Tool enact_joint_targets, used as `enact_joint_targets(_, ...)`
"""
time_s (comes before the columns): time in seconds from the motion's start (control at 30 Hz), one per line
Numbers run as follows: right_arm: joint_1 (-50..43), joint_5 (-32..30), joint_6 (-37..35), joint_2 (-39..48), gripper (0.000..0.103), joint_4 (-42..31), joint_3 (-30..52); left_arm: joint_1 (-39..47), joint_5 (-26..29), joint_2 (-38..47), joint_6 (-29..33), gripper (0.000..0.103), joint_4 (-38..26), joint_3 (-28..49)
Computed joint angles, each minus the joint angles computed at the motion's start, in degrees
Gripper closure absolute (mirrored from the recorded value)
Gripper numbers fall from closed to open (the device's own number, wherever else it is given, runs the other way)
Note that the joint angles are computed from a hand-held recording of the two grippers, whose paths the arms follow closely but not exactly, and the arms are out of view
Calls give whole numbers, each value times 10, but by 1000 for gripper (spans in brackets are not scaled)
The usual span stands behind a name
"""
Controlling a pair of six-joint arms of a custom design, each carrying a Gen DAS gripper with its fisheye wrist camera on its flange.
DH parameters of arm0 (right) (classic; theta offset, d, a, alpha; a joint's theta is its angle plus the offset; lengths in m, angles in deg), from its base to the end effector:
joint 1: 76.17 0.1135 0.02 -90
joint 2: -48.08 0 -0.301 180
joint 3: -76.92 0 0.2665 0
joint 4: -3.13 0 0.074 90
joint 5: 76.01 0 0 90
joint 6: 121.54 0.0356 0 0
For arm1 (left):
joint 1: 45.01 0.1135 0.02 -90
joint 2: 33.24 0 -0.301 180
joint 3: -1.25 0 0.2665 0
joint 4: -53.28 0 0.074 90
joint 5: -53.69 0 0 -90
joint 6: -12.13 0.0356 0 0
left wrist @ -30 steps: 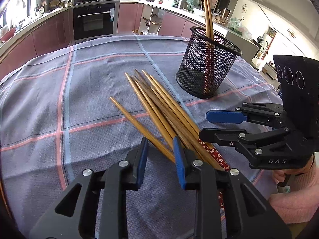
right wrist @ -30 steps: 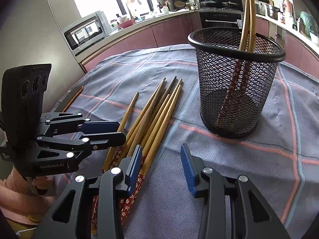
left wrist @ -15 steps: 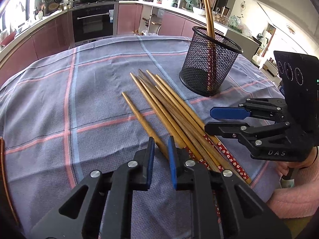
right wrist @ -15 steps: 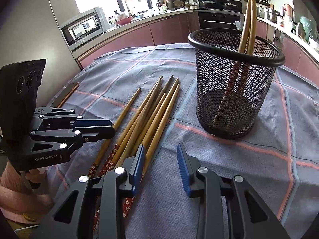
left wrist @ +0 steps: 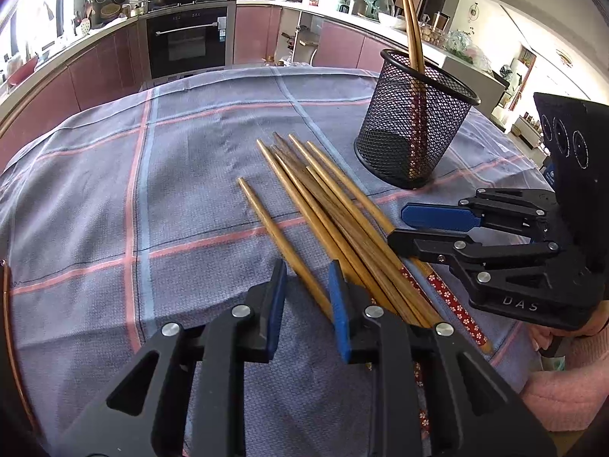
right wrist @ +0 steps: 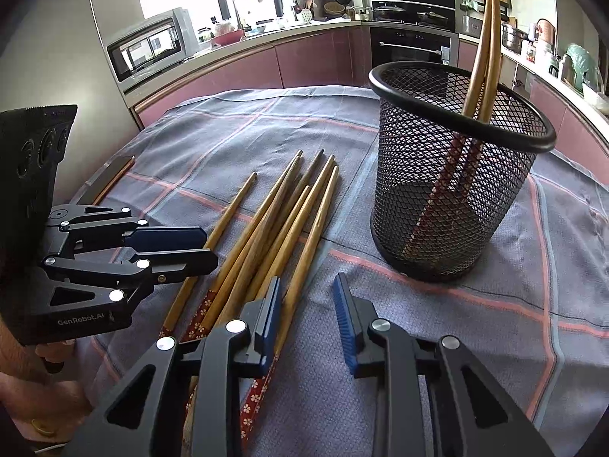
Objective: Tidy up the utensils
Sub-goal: 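Move both grippers back down to the chopstick pile, then grasp a chopstick with the right gripper while the left gripper grasps another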
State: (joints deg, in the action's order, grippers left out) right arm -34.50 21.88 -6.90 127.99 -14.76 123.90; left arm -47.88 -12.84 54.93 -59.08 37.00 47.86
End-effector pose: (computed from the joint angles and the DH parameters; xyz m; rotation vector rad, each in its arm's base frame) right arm 0.1974 0.1692 0.1803 -0.3065 2.4575 0.3389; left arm 0.2655 -0.0275 0.1473 0.6174 2.4300 -0.4150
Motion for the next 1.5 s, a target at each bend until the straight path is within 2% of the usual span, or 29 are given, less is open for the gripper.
enact_joint_targets(0.13,-14,-19,11,-8,94,12,-12,-4,-10,-5,-18,87,11,-7)
enact_joint_targets(0.27,-28,-41,29,-20,97,26,-27,-4,-19,-12,-37,90,15,-12)
enact_joint_targets(0.5,-40,-63,40,-57,97,38,-51,11,-4,-24,-54,95,11,-17)
enact_joint_targets(0.57,-39,-69,34,-71,97,38,-55,16,10,-32,-52,100,5,-18)
enact_joint_targets(0.73,-26,-75,16,-80,97,34,-50,14,42,-55,-34,100,-9,-26)
enact_joint_targets(0.87,-19,-81,10,-68,97,30,-44,0,11,-63,-36,99,4,-36)
enact_joint_targets(1.0,-14,-81,4,-58,97,28,-40,-9,-26,-62,-29,78,14,-40)
enact_joint_targets(1.23,-16,-84,-7,-33,94,23,-29,-25,-51,-33,-21,78,20,-31)
enact_joint_targets(1.37,-25,-84,-16,-19,92,17,-18,-38,-64,-26,-23,90,25,-27)
enact_joint_targets(1.5,-27,-85,-22,-9,93,22,-14,-43,-69,-27,-33,92,31,-28)
